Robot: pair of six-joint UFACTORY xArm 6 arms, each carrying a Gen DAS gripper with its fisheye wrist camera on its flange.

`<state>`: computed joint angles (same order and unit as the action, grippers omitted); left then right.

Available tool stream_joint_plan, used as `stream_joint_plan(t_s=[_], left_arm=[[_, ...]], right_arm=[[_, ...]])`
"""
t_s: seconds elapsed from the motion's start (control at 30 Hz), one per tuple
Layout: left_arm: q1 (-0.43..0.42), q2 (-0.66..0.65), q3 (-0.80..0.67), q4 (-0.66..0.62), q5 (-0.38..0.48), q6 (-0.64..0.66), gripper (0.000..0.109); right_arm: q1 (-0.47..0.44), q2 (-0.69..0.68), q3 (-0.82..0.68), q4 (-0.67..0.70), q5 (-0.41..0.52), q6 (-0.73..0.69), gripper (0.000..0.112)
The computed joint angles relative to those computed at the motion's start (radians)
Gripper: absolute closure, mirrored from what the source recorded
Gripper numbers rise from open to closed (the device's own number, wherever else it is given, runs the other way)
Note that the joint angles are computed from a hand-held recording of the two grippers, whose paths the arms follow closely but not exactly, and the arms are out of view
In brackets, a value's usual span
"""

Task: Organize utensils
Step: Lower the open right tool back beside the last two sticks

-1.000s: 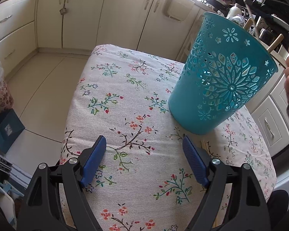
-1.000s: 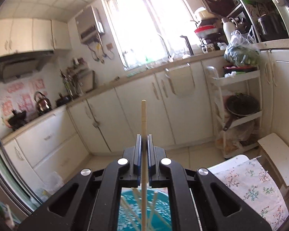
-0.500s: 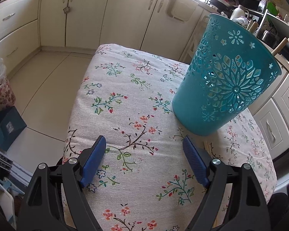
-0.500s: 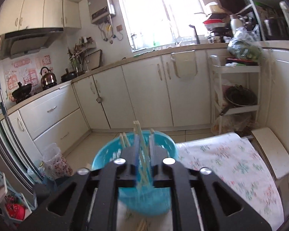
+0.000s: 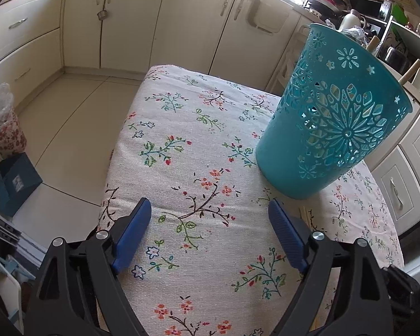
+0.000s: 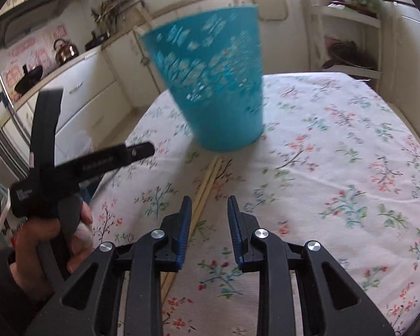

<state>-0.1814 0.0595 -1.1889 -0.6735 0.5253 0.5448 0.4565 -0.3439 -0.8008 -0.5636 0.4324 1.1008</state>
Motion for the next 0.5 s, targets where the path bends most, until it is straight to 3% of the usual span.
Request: stream_joint_plan(t_s=[0.27, 0.5], left_arm=[[0.001, 0.002, -0.003, -0.004, 0.002, 0.0, 0.026], [0.0, 0.001, -0.002, -0.004, 0.003, -0.001, 0.026]], right_arm=[[0.015, 0.109, -0.101, 0.066, 0.092, -0.088, 0.094], [0.029, 0.15, -0.156, 0.043, 0.174, -0.127, 0.098]])
